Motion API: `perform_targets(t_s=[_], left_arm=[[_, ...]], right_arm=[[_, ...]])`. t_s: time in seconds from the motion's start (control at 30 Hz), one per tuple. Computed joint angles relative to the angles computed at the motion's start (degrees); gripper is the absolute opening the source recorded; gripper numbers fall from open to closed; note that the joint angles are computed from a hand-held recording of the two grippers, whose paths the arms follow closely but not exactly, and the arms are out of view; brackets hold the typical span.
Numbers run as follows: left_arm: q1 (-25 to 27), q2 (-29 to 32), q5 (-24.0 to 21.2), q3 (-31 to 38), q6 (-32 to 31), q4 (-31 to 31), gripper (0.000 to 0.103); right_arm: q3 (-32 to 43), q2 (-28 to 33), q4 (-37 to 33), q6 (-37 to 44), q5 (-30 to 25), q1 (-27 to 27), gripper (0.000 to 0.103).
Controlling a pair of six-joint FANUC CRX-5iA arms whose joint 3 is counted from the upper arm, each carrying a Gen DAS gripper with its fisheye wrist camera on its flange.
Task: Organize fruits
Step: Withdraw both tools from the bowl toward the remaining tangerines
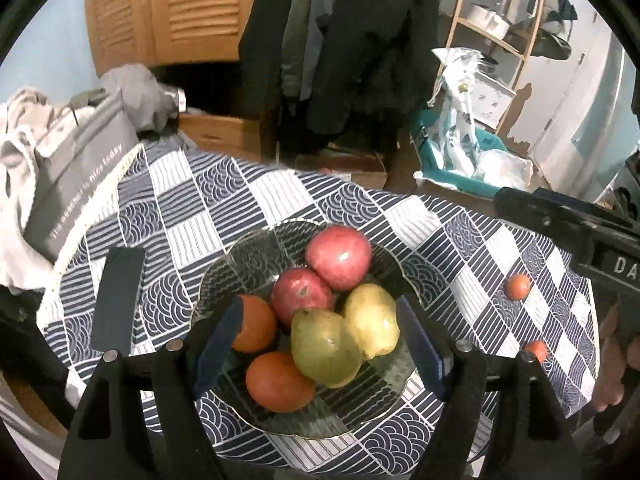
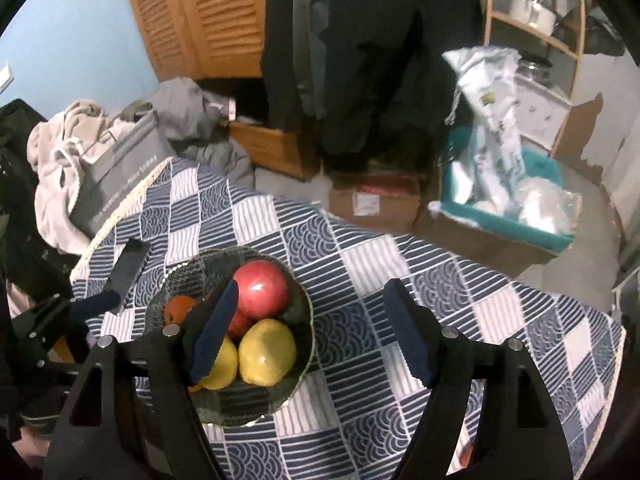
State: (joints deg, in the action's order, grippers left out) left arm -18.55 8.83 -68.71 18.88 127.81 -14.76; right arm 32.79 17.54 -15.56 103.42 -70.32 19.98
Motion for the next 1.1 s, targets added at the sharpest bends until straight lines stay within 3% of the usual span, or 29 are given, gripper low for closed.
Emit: perform_targets(t_s=[0.2,0.37,1.1], left_arm=[[-0.9,-0.1,0.2,1.7,-1.0,0.2,0.082],[-2.5,0.3,-0.3,3.6,-0.8,-1.1,0.082],[-8.0,4.9,-1.4,11.8,-3.2,-2.0,0.088]], right_arm=[[-3.4,-3.6,3.4,-0.5,4.0,0.0,0.084],[-6.1,-6.4,5.0,-1.0,6.7,-1.0,0.085],[-12.5,-11.9,6.4,-1.7,9.5,-8.0,0.086]])
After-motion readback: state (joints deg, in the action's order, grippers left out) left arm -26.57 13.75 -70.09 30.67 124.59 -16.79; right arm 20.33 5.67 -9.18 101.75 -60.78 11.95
